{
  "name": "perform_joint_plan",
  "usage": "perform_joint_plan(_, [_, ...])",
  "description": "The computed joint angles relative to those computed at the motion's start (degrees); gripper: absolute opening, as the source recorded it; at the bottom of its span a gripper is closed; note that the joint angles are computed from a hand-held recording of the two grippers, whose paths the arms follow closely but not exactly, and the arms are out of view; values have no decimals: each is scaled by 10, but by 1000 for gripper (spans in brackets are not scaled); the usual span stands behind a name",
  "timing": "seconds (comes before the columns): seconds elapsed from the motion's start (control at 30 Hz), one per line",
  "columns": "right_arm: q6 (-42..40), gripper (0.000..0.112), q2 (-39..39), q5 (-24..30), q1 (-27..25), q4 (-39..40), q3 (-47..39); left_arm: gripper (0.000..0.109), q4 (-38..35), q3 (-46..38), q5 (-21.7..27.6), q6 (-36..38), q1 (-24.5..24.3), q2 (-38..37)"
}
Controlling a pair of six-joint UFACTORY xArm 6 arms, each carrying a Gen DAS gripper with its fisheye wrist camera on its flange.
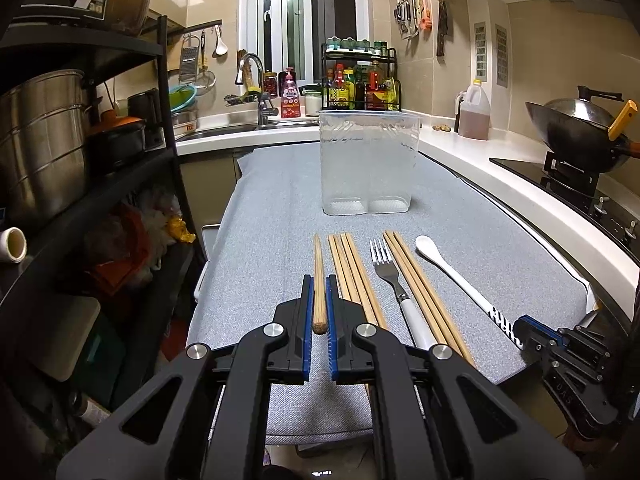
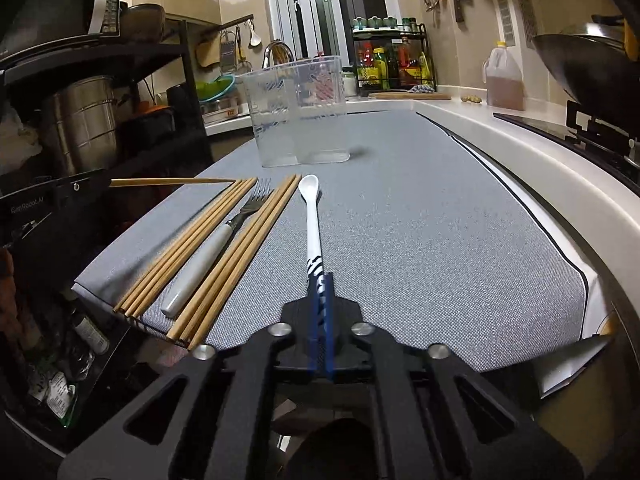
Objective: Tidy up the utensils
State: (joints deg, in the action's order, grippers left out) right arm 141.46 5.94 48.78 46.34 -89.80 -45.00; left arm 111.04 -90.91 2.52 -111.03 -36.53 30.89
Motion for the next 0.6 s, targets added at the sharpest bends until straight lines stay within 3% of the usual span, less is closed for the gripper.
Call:
perform_joint_plan(0.13, [-2, 6, -1, -3, 0, 4, 0, 6, 11, 0, 0, -11, -1, -1])
perform_joint_plan(0.27, [11, 29, -9, 1, 5, 9, 11, 6, 11, 1, 0, -11, -1, -1])
perform_joint_plan(0.43, [38, 29, -20, -4, 11, -17, 24, 6, 13, 2, 1, -12, -2, -1])
perform_joint_plan(0.6, [1, 30, 5, -5, 20, -6, 3, 6, 9, 2, 1, -8, -3, 0])
